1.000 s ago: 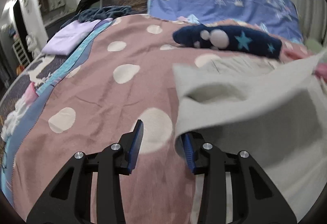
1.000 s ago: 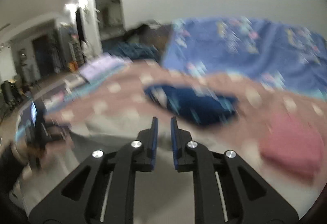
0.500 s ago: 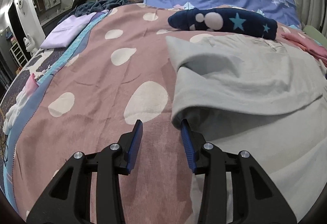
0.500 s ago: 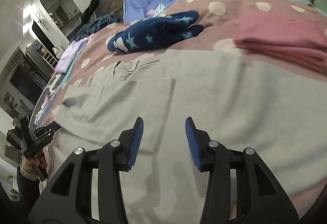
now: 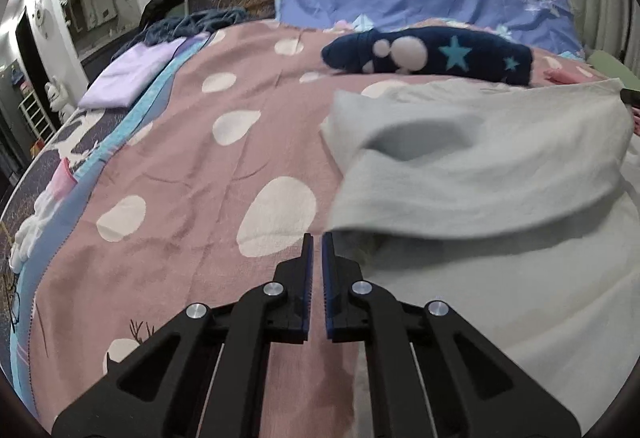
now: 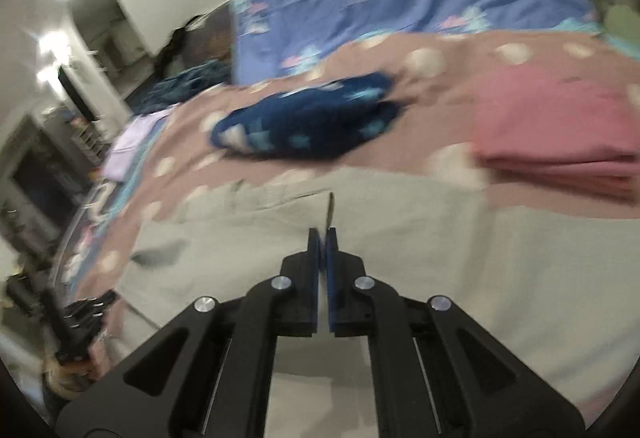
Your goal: Fold small clothes
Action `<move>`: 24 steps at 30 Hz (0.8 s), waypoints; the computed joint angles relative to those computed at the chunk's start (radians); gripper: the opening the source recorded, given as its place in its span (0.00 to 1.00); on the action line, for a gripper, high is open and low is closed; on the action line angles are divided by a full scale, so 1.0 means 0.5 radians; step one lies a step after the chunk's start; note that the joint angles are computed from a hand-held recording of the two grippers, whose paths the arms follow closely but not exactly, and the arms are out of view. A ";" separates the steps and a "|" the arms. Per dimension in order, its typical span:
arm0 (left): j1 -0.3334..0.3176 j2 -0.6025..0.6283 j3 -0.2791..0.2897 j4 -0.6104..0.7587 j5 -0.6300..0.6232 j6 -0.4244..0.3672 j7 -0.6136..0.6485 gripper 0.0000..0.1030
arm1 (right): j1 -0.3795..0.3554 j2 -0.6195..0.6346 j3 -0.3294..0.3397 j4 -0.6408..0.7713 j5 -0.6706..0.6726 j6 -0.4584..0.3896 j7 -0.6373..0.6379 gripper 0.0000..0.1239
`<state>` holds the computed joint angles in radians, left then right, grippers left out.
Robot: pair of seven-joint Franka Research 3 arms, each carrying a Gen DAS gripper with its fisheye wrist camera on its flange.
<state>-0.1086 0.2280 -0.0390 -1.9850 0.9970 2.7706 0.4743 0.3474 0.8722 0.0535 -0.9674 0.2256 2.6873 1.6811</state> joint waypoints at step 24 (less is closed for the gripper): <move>0.021 0.037 0.017 -0.077 -0.290 0.156 0.101 0.24 | 0.114 -0.196 -0.248 -0.219 -0.180 -0.498 0.213 0.24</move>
<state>-0.0983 0.2466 -0.0307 -2.0235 0.8521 2.8487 0.5250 0.4042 0.7742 -0.0703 -1.0768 0.1355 2.4382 1.7874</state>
